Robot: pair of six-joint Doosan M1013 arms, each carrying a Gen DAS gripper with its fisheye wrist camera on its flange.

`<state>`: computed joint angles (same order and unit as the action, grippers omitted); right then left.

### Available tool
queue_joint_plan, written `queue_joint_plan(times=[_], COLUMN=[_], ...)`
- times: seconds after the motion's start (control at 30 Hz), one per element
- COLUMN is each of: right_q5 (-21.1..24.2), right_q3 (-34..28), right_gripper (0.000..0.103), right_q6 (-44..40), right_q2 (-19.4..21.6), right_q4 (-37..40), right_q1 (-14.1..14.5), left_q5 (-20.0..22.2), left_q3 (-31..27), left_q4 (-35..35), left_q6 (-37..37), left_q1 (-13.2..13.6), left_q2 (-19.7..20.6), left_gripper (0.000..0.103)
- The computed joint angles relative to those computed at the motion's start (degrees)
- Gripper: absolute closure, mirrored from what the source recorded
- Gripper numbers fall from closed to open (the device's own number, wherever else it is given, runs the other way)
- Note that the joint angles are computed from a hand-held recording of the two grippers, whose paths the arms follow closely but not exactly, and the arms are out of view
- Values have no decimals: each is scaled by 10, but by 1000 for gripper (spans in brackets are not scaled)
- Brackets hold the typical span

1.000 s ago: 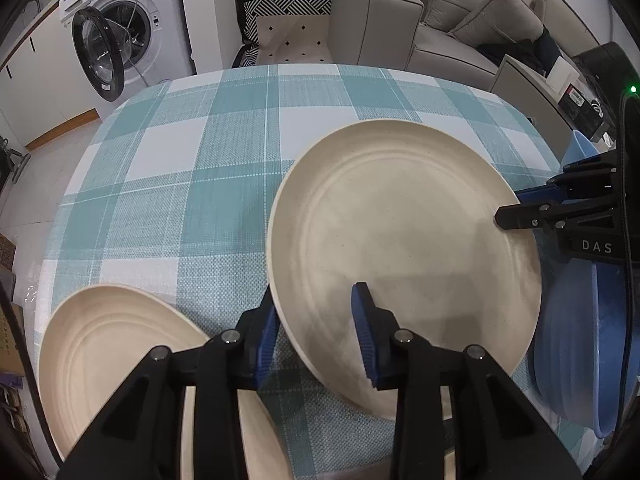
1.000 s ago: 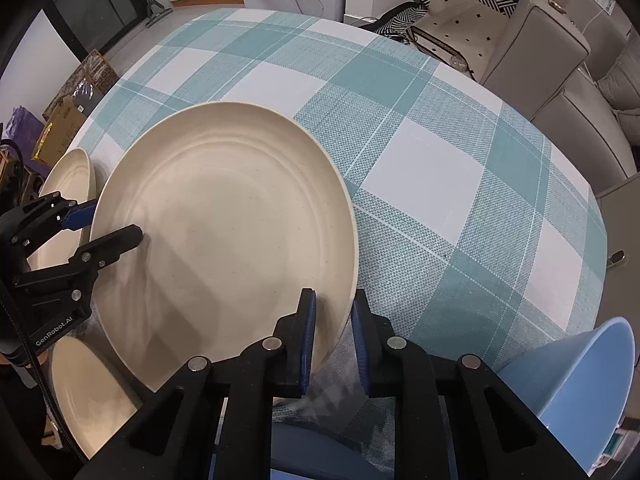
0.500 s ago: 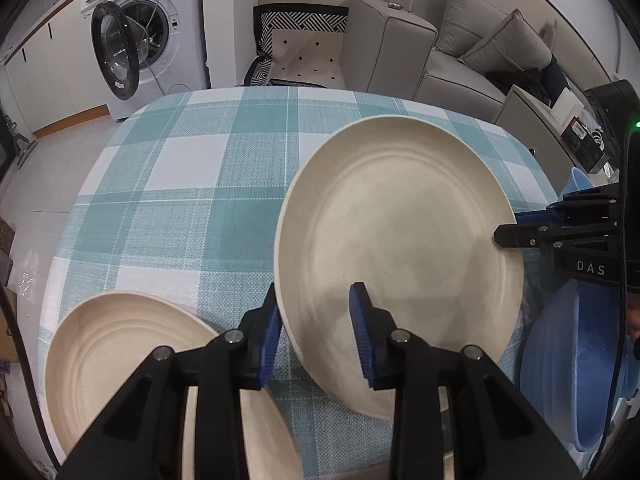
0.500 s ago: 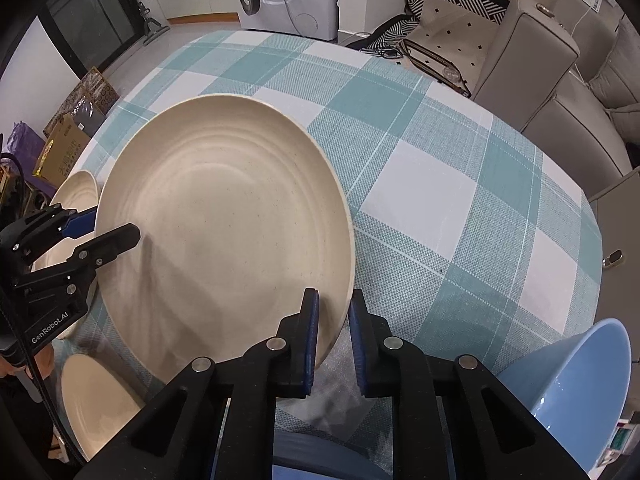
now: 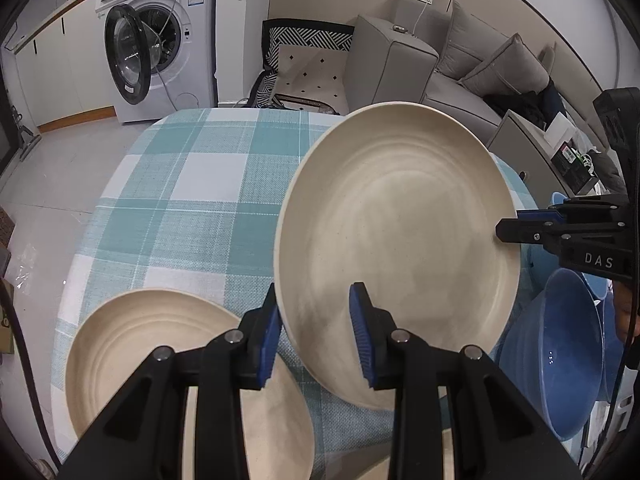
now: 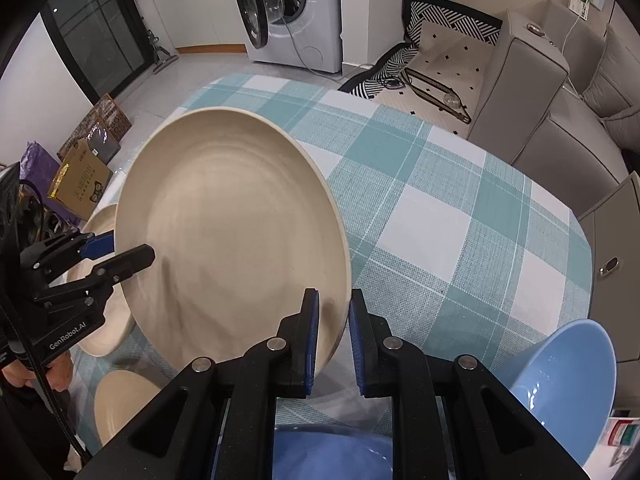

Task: Organize plates and bowls
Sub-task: 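Lift the beige plate by its rim with the right gripper, tilting it up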

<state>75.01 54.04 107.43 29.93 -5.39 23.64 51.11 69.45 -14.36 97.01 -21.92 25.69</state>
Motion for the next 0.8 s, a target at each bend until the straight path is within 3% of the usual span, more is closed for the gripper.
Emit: queue_joint_plan(times=[0.8], right_q5=[-38], right_q3=[25], right_gripper=[88], right_q6=[9], right_q2=[-48], right_q4=[-18], right_q1=[52], left_q5=[-66], left_q3=[103], left_q4=[12], left_q6=[11], left_q1=[13], left_q2=[-95], left_gripper=[71])
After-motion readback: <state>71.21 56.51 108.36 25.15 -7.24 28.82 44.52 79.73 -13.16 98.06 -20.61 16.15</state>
